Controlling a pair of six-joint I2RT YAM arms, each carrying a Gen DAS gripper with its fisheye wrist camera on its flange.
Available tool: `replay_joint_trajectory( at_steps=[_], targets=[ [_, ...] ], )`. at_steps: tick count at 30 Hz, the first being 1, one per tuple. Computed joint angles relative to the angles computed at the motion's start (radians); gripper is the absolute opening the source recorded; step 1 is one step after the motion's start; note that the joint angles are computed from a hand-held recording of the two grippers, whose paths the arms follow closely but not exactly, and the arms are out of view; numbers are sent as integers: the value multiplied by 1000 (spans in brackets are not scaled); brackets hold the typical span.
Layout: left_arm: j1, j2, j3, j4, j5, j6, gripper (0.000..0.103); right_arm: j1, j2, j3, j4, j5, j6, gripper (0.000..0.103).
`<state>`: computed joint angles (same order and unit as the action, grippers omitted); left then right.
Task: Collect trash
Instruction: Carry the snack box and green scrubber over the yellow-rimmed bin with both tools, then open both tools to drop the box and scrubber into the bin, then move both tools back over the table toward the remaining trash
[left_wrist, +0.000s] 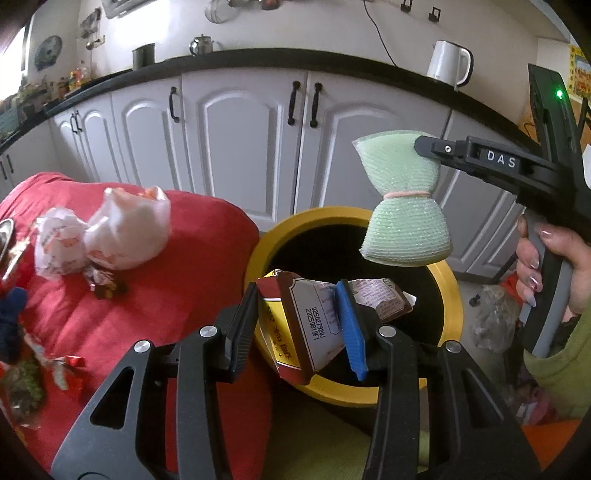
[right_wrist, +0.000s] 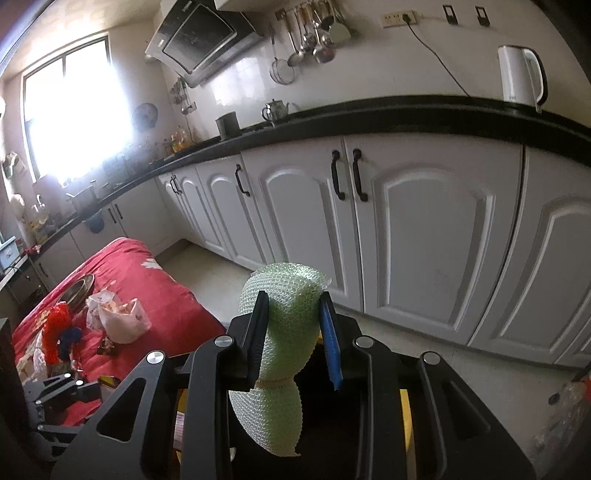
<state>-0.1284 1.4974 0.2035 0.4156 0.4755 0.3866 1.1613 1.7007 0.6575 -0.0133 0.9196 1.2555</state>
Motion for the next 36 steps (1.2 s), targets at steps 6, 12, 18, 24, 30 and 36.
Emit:
replay_joint_trajectory(
  at_steps=[6, 12, 18, 24, 30, 36],
  targets=[
    [-40, 94, 12, 58, -23, -9, 35, -26, 12, -34, 68, -49, -11, 28],
    [-31, 124, 27, 51, -13, -17, 60, -57, 29, -62, 139, -118, -11, 42],
    [23, 65, 16, 10, 17, -21, 80, -55, 24, -63, 130, -110, 10, 56],
    [129, -85, 4, -78, 62, -21, 92, -15, 2, -27, 82, -52, -4, 60],
    [253, -205, 29, -181, 114, -21, 92, 50, -13, 63, 35, 21, -85, 67],
    [386, -275, 51, -257, 177, 9, 92, 90, -1, 160, 45, 40, -214, 71]
  ],
)
